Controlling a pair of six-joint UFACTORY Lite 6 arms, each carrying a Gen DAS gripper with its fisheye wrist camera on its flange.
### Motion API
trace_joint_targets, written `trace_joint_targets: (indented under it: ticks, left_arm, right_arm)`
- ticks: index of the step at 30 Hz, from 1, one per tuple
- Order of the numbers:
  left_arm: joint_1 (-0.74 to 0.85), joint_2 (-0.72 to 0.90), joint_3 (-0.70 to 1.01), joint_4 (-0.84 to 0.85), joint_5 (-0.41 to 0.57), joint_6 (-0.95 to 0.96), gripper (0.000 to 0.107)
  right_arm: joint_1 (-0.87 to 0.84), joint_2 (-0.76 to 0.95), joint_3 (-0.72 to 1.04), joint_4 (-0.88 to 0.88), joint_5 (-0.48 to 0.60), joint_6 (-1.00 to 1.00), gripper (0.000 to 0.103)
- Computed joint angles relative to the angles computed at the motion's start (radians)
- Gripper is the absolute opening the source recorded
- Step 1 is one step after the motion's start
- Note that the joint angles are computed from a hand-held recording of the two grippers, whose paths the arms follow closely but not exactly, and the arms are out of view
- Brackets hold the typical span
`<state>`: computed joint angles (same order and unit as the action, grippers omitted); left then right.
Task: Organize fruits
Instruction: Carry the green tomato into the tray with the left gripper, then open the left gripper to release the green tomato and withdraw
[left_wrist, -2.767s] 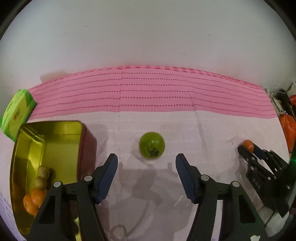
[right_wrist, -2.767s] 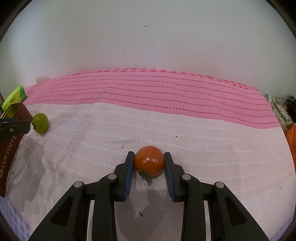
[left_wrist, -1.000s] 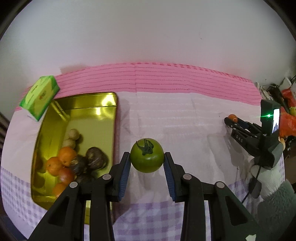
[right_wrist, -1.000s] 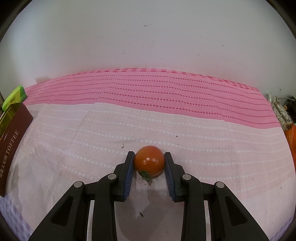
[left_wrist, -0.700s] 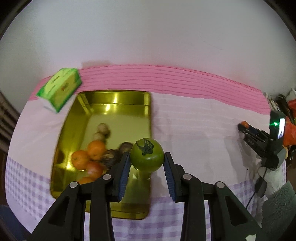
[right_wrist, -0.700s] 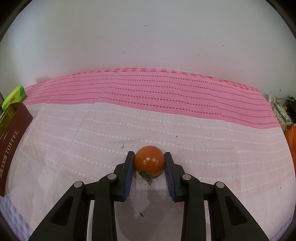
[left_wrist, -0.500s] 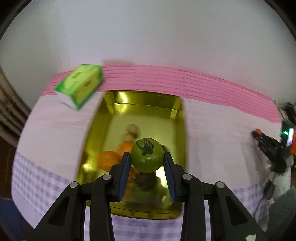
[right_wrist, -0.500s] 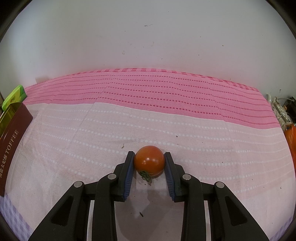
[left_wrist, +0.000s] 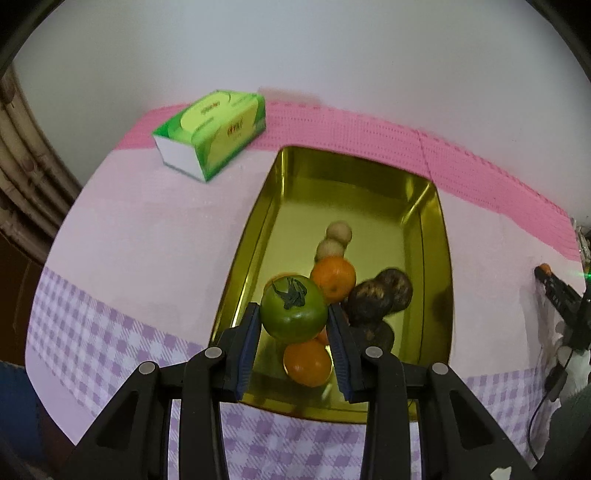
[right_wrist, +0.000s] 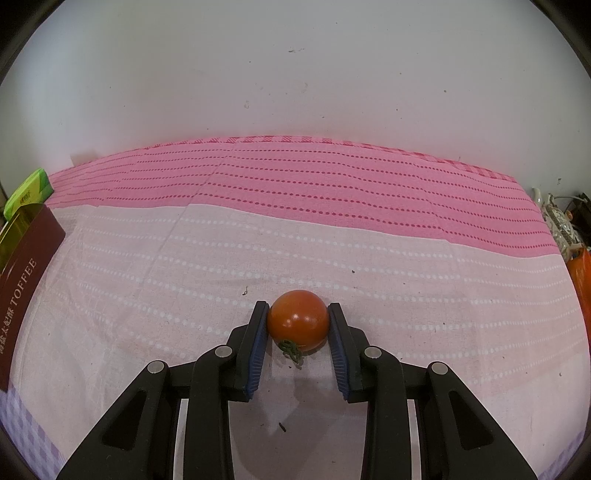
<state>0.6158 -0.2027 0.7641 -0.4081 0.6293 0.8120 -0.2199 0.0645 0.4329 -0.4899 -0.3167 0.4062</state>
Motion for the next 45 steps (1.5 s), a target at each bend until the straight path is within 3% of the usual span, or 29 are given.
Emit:
trace_joint_targets:
  ticks: [13, 39, 45]
  left_arm:
    - [0.027, 0.071, -0.051, 0.020, -0.084, 0.006, 0.032]
    - [0.021, 0.100, -0.037, 0.018, -0.108, -0.001, 0.033]
    - [0.029, 0.092, -0.047, 0.020, -0.110, 0.004, 0.039]
  right_arm:
    - [0.000, 0.004, 0.003, 0.004, 0.000, -0.007, 0.033]
    - [0.001, 0.004, 0.002, 0.011, 0.000, -0.014, 0.033]
    - [-0.002, 0.006, 0.002, 0.006, -0.003, -0.012, 0.033]
